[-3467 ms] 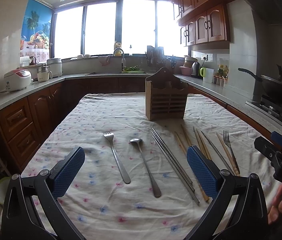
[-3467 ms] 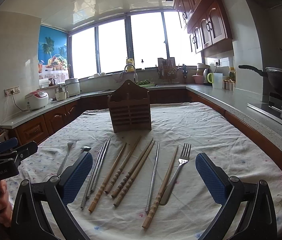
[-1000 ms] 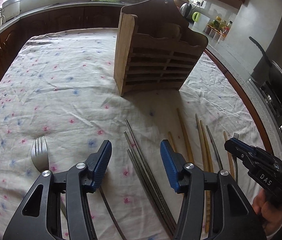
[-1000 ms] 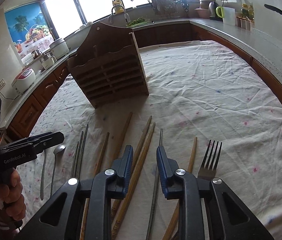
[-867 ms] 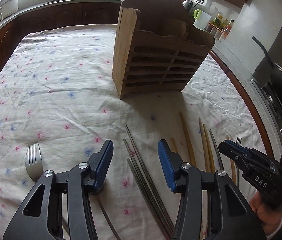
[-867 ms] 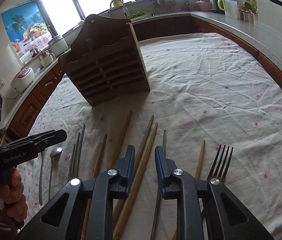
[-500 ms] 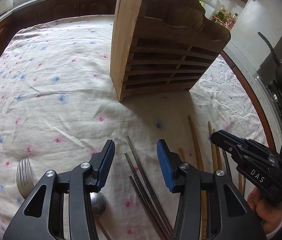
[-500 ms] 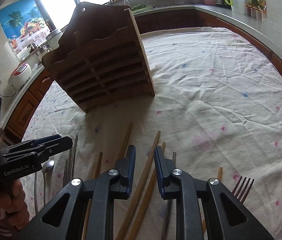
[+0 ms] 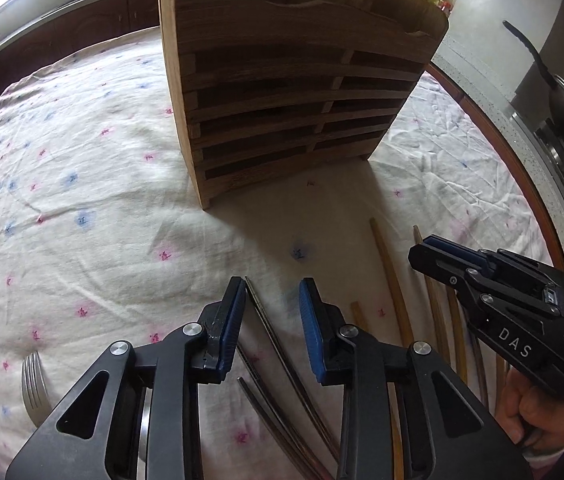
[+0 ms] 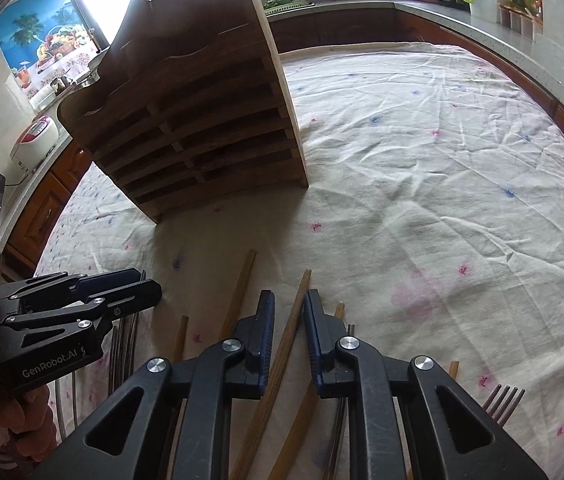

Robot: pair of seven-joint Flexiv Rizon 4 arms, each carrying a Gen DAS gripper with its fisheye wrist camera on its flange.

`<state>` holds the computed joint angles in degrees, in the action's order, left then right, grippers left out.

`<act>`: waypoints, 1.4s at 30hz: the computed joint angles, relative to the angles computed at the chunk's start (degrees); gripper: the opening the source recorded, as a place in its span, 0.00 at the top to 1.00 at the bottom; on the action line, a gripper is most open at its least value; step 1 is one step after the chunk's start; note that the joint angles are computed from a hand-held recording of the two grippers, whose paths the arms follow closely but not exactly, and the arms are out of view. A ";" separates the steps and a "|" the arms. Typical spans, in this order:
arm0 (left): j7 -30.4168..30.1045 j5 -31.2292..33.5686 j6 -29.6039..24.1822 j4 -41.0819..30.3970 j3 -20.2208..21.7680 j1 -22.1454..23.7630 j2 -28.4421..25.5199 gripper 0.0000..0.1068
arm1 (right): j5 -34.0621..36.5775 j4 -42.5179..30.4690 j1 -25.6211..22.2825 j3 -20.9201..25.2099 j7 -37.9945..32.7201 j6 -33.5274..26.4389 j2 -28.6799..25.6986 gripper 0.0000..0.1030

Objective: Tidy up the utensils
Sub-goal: 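Close the left tool on a metal chopstick while the right tool grasps a wooden chopstick, then lift both held chopsticks and carry them over the wooden holder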

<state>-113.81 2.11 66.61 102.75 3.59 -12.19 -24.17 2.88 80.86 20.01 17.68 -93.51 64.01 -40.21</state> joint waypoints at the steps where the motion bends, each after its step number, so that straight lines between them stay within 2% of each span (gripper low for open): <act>1: -0.28 0.49 -0.01 -0.31 0.34 -0.23 -0.21 0.83 | -0.19 0.06 0.18 -0.21 0.02 0.26 -0.03 0.87; 4: -0.54 1.00 1.14 -0.06 0.57 -0.21 -0.36 0.93 | -1.45 0.77 1.21 -1.32 0.61 1.52 0.13 0.87; 8: -0.62 0.33 2.26 0.00 0.47 -0.02 -0.68 0.94 | -3.28 1.65 2.13 -2.26 2.30 2.92 0.24 0.91; 12: -0.35 -1.82 4.96 2.37 -0.54 0.79 0.64 0.95 | 1.04 -0.08 -1.55 2.22 1.11 0.43 0.05 0.94; 20: -1.02 -1.23 9.12 6.13 -0.38 -0.46 6.55 0.96 | 8.18 3.15 -5.25 6.35 -5.26 2.78 4.98 0.95; 25: -2.64 0.71 12.38 9.63 -0.16 -1.26 12.44 0.97 | 12.41 5.65 -6.52 8.00 -9.51 5.24 8.82 0.95; 33: -12.32 10.50 16.14 14.44 -0.28 -1.49 21.88 0.98 | 20.26 9.10 -9.07 10.69 -16.19 8.37 14.45 0.95; 37: -18.95 17.36 16.86 15.65 -2.46 0.62 25.62 0.98 | 24.06 10.39 -9.60 11.10 -19.33 9.68 17.04 0.95; 42: -20.91 19.28 17.78 17.85 -5.96 4.02 29.24 0.98 | 28.36 11.39 -9.69 10.98 -22.32 10.62 19.54 0.95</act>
<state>-134.72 21.39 84.39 120.60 -2.37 -8.17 5.07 31.24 92.25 10.32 28.66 -115.83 74.63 -20.67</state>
